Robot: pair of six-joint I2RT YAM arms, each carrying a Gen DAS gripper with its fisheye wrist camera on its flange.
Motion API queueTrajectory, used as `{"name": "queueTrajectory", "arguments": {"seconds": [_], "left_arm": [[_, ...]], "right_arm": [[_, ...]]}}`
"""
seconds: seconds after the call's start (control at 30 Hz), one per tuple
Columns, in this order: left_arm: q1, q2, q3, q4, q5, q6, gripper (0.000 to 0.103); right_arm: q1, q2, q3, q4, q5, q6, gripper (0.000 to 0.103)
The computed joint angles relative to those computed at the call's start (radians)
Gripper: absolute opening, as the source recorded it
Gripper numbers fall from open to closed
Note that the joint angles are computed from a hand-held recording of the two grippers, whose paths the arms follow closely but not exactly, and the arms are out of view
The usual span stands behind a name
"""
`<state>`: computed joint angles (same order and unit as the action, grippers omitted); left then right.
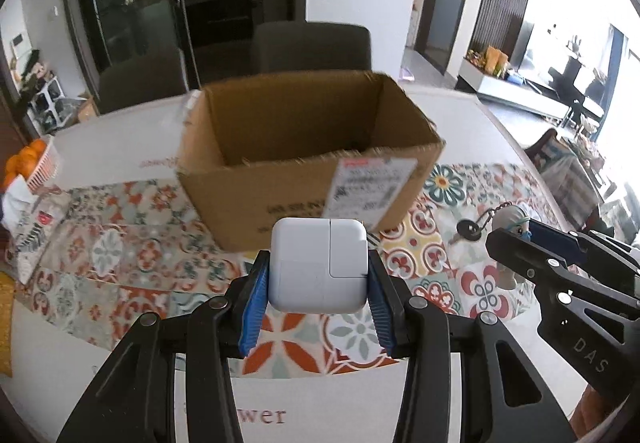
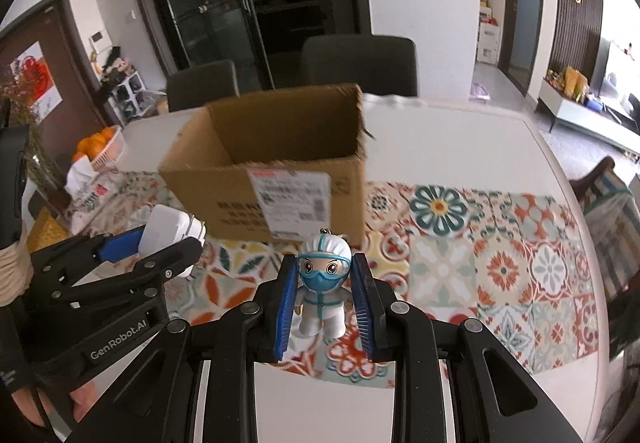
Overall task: Organize rigid objects
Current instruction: 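Carry the figurine and white cube into the box and open both tools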
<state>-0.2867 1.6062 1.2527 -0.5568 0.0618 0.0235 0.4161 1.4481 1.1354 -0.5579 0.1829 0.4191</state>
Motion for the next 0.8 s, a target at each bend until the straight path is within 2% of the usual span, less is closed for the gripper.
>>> {"name": "queueTrajectory", "arguments": {"seconds": [0.4,0.8], "left_arm": [[0.1,-0.036,0.126,-0.107,0.027,0.053,0.045],[0.146,0.053,0.345,-0.192,0.055,0.09,0.045]], "right_arm": [[0.083,0.052,0.171,-0.033,0.059,0.011,0.028],[0.087,0.166,0.393,-0.09,0.085,-0.028,0.028]]}}
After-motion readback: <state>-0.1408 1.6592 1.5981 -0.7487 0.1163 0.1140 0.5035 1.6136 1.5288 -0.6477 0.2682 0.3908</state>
